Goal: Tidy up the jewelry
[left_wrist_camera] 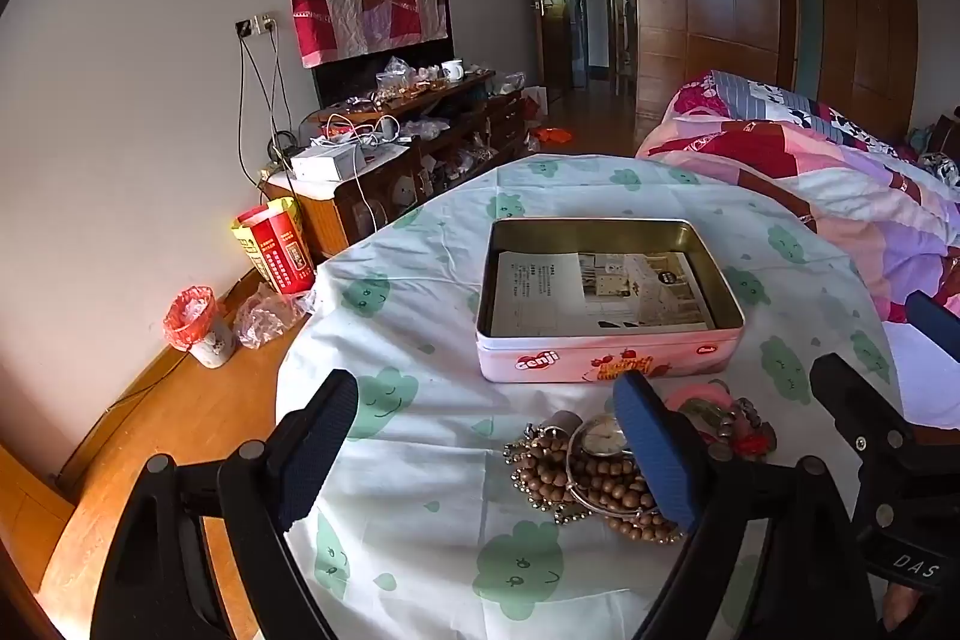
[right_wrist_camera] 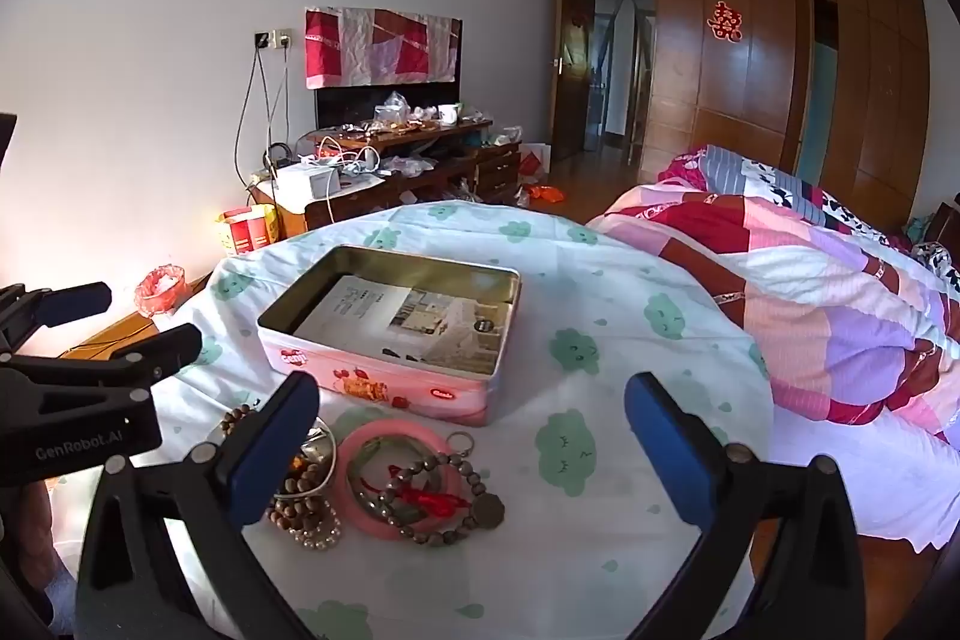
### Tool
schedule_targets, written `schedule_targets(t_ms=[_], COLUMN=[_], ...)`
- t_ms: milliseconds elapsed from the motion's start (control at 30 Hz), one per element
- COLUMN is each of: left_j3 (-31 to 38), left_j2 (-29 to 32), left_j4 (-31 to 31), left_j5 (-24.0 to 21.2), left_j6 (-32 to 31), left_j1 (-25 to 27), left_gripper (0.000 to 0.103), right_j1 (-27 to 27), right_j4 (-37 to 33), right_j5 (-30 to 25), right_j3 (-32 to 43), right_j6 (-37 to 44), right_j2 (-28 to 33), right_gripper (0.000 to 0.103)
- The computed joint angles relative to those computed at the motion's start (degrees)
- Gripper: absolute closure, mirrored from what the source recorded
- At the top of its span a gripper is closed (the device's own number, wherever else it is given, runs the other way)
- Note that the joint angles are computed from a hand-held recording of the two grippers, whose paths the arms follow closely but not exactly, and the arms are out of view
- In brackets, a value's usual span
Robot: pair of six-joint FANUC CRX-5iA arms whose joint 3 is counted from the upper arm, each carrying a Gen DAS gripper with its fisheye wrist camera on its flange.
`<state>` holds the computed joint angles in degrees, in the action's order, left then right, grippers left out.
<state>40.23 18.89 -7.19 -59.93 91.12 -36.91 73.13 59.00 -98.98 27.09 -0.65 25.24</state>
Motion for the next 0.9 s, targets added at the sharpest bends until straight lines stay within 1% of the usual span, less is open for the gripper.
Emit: schedule_targets(t_ms=[100,133,167,267,400,900], left_j3=[1.3,0.6,0.4,0.6,0.2,0.3], left_j2=[0.8,0.7,0.6,0.7,0.7,0.7], left_j4=[0.0,1.8,2.2,1.4,2.3,1.8], left_j5=[-1.1,-0.8,-0.7,-0.7,-0.4,-0.8], left_j6=[-0.2,-0.5,-0.8,-0.5,-1.0,-0.3], left_j1=[-0.3,0.3,0.5,0.1,0.9,1.0], left_gripper=[0.016,0.016,0.016,0.016,0.016,0.016], right_j1=[0.0,0.0,0.0,-0.1,0.0,0.0], right_j4=[-0.2,-0.1,-0.1,0.1,0.1,-0.3], right_j5=[-0.1,-0.1,-0.2,-0.2,-0.5,0.2], right_j3=[0.1,0.1,0.1,0.0,0.2,-0.9], right_j6=[0.3,0.4,0.6,0.4,0.5,-0.2], right_j2=[0.0,0.0,0.1,0.1,0.2,-0.2], right_gripper=[0.0,0.0,0.0,0.0,0.0,0.0])
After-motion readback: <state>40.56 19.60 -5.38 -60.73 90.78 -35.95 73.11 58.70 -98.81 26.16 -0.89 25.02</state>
